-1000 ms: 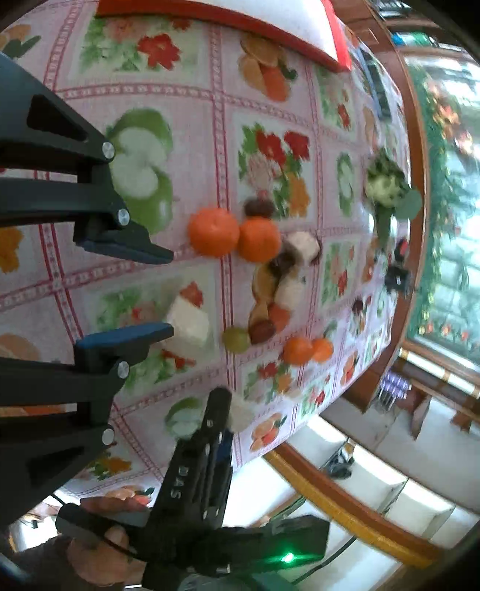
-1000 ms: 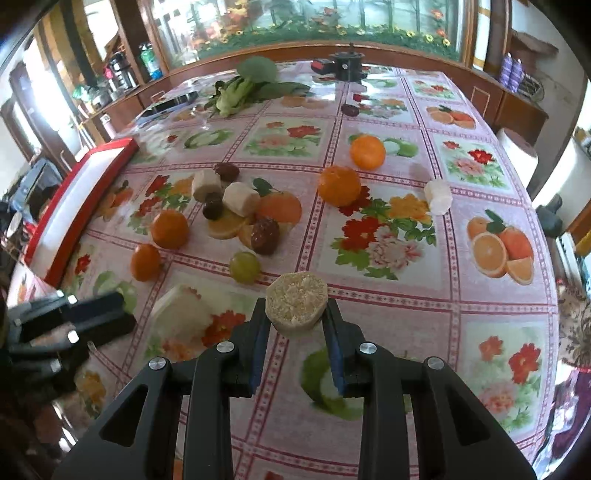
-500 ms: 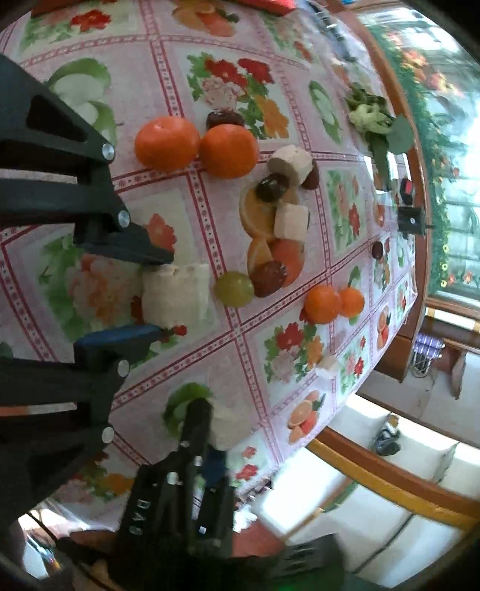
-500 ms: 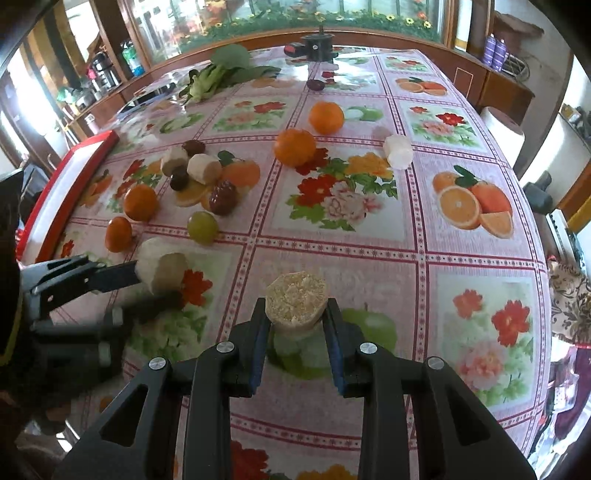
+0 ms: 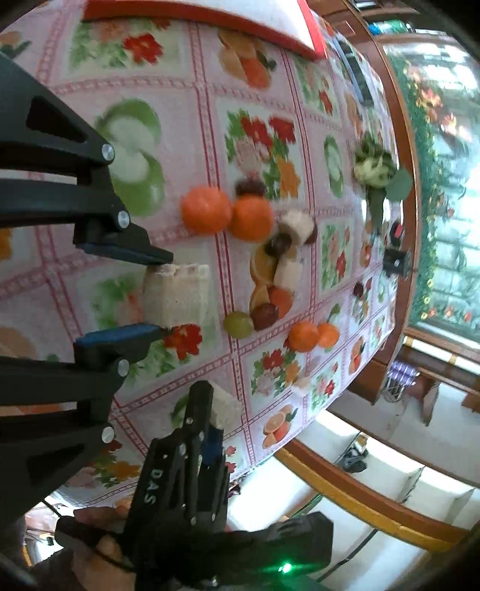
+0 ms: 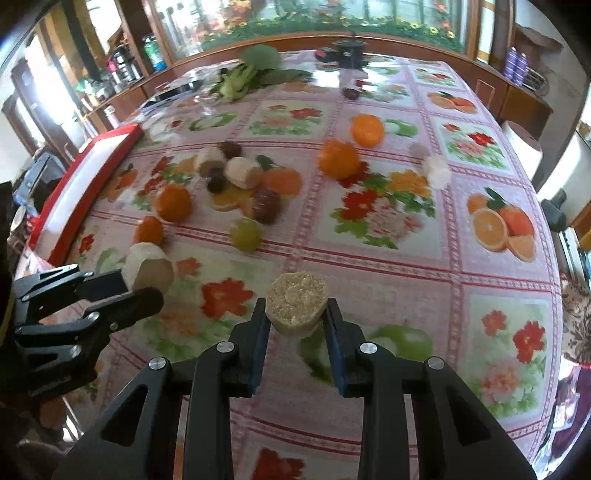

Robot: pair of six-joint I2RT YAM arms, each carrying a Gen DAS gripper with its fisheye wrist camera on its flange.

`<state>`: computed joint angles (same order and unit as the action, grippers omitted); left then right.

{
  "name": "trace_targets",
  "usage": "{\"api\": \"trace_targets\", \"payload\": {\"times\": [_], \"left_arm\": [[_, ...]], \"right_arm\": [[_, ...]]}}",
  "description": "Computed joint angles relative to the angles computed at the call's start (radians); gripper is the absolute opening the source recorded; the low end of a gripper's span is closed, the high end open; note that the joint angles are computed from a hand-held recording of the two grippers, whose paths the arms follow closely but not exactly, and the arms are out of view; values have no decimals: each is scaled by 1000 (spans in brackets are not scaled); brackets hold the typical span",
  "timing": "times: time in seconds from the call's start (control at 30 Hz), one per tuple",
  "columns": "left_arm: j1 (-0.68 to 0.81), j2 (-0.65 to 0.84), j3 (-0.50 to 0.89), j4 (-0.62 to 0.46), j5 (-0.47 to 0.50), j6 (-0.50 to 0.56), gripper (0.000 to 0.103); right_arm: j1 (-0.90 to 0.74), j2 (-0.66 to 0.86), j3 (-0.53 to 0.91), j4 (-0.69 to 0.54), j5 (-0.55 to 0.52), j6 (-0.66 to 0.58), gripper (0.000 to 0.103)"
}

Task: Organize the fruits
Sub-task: 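Carry the rice cake and white chunk in both tools over the red tray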

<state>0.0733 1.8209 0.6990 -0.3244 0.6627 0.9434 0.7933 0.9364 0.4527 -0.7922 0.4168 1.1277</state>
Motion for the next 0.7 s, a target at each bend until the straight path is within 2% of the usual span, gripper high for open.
{"api": "trace_targets", "payload": {"times": [0.2, 0.33, 0.4, 0.47, 0.57, 0.7], "left_arm": [[164, 42, 111, -119, 35, 65, 34], [271, 102, 227, -170, 50, 74, 34], [315, 136, 283, -178, 54, 64, 34], [358, 179, 354, -196, 57, 58, 34], [396, 224, 429, -185, 48, 31, 34], [431, 253, 495, -220, 73, 55, 33]], "right_arm": [[-18, 228, 125, 153, -48, -130, 28], [-15, 434, 280, 254, -82, -239, 28], [-5, 518, 366, 274, -68, -293, 29], [-5, 593, 442, 312, -100, -345, 28], [-9, 691, 548, 302, -87, -392, 28], [-30, 714, 538, 317, -148, -382, 28]]}}
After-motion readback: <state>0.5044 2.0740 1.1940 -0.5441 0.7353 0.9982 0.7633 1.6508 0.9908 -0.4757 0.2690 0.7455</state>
